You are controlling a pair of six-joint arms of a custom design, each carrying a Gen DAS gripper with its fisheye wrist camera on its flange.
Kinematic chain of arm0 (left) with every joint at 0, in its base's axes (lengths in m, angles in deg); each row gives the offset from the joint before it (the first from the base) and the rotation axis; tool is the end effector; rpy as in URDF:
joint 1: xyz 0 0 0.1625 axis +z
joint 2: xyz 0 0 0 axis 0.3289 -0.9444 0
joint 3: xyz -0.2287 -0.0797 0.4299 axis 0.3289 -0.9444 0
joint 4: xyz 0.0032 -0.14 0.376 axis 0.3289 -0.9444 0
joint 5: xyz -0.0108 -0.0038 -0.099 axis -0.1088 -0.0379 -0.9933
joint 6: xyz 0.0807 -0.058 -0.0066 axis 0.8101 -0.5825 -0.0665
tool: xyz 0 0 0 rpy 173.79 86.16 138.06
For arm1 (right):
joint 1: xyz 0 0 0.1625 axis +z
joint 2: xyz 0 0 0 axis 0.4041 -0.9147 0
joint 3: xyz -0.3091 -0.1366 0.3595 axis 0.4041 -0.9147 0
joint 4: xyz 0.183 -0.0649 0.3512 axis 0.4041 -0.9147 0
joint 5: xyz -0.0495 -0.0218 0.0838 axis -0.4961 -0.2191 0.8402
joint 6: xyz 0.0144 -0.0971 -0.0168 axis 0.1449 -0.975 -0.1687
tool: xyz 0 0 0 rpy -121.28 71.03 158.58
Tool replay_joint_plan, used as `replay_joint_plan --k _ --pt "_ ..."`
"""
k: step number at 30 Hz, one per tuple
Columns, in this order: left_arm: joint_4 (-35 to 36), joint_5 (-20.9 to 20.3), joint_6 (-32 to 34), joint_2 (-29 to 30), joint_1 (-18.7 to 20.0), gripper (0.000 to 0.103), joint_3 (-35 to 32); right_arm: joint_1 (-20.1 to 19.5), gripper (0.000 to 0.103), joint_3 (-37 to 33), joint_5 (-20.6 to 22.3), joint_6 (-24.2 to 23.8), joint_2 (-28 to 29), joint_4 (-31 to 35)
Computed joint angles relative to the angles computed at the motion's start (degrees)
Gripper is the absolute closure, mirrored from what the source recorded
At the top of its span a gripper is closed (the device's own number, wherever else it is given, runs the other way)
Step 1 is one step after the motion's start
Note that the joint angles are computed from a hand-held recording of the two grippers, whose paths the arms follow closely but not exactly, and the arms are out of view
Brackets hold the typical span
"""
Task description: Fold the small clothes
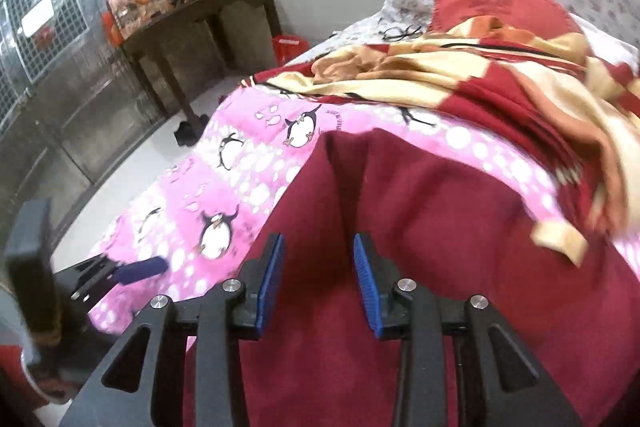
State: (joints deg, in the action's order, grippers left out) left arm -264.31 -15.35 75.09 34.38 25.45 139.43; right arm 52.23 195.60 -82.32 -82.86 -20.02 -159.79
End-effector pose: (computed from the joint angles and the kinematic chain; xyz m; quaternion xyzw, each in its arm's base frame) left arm -0.2523 -0.5255 -0.0620 0.2726 0.8995 -0.2058 0.2724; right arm -0.0090 -0.5148 0.2691 0.1848 -0.9137 0.2733 0.2373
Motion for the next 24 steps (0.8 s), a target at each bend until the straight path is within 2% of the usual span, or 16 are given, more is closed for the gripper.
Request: replay_joint_plan --k 2,3,5,8,11,13,15,16,18,19,21,24 --pt "-0.34 0.0 0.67 0.39 0.12 0.028 -0.39 -0.24 0.064 -2.22 0.42 -0.02 1.05 3.3" --pt "-0.54 0.05 1.16 0.57 0.2 0.028 -0.57 -0.43 0.071 -3.36 0.8 0.03 1.34 5.91" --pt "-1.37 -0.13 2.39 0.72 0.42 0.028 -0.7 -0.02 0.097 -4.33 -0.9 -0.87 1.61 6.84" --pt "-2.58 -1.0 2.61 0.29 0.92 0.028 -0.29 0.28 0.097 -3.31 -0.59 -1.8 1.23 0.04" --pt "-2.78 -0.23 1.68 -0.09 0.7 0.028 -0.19 0.76 0.097 -4.54 -3.81 2.55 3.15 -5.07" --pt "-4.08 0.66 1.13 -0.59 0.05 0.028 0.15 0.8 0.096 -5.55 -5.26 3.77 4.99 -4.81" --pt "-5.57 0.45 0.81 -1.17 -0.43 0.028 0.49 0.8 0.09 -5.71 -5.47 3.79 5.15 -2.03" --pt "-6.5 -0.03 0.72 -1.51 -0.75 0.028 0.7 0.67 0.088 -5.39 -4.84 4.35 3.97 0.03" --pt "-6.89 -1.09 0.95 -1.8 -1.22 0.028 0.5 -0.84 0.078 -3.64 -0.81 6.03 -1.46 7.12" --pt "-6.73 -1.56 1.21 -1.72 -1.54 0.028 0.19 -1.67 0.077 -1.9 0.0 5.59 -4.31 7.82" --pt "-6.28 -2.13 1.88 -1.0 -2.0 0.028 -0.7 -3.27 0.071 1.63 -1.12 3.41 -9.47 6.67" --pt "-1.73 -2.84 2.31 0.86 -2.06 0.024 -2.99 -8.57 0.066 6.93 -1.72 -0.52 -18.21 5.25"
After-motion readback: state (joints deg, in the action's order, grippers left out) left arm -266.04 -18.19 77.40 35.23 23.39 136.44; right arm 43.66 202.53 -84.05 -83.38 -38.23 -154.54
